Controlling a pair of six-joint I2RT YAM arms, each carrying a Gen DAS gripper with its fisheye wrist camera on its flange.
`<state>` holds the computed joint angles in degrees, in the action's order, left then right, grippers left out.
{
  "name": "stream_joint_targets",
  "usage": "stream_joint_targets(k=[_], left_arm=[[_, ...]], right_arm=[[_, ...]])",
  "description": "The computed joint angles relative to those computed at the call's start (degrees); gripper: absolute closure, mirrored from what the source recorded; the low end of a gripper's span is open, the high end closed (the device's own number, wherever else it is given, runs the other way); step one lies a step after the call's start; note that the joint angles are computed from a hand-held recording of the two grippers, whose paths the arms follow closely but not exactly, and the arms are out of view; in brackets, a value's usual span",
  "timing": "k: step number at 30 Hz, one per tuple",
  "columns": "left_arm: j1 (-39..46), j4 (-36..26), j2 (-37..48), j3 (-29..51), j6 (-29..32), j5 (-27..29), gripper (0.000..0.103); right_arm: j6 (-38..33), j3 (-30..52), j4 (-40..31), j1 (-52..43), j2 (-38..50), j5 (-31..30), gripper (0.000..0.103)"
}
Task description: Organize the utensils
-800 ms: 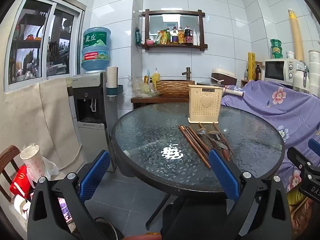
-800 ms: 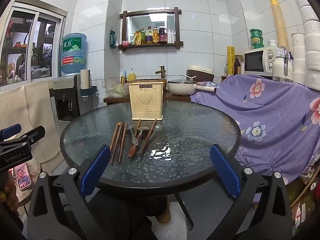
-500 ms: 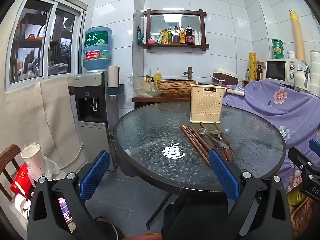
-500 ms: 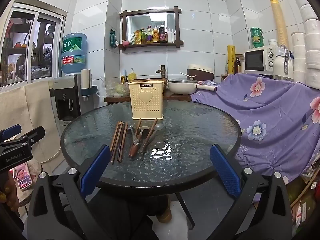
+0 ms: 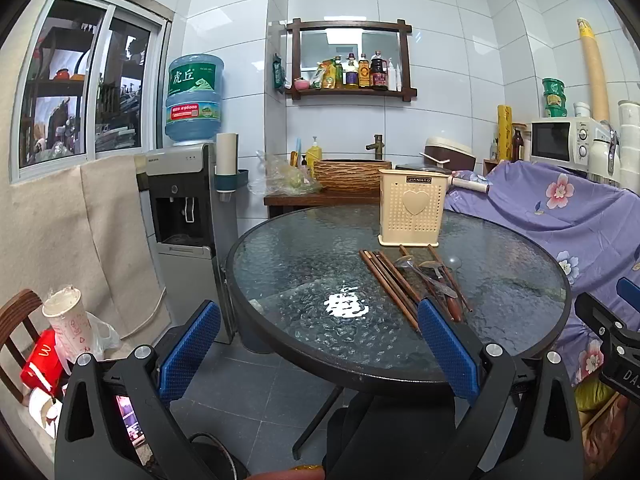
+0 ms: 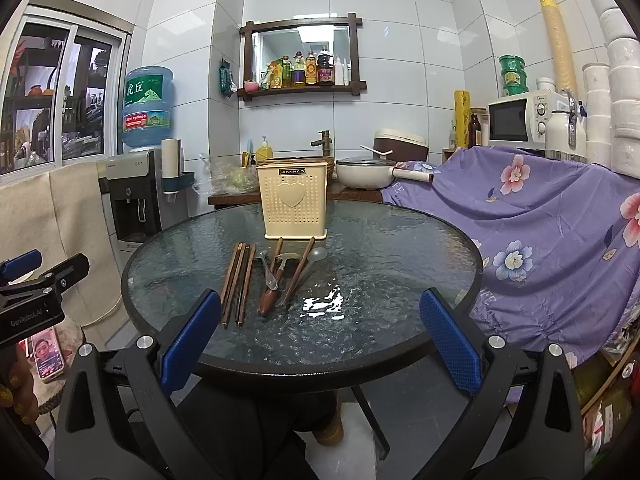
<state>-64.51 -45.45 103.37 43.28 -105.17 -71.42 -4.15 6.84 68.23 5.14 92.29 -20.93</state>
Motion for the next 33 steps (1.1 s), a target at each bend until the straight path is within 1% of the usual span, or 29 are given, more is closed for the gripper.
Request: stream_joint_targets(k=[10, 20, 33], left_arm=[[0.0, 0.8, 0.2, -0.2, 0.1, -0.1, 0.006], [-0.3, -0.7, 0.5, 0.4, -0.8, 0.2, 0.006], [-0.3, -0.6, 0.5, 0.4, -0.6, 0.2, 0.006]], right_arm=[[0.0, -0.1, 1.1, 0.6, 0.9, 0.6, 0.005], [-0.1, 0.1, 0.5, 0.7, 0.7, 0.6, 0.005], [0.0, 0.1, 0.9, 0.8, 1.0, 0.7, 0.005]])
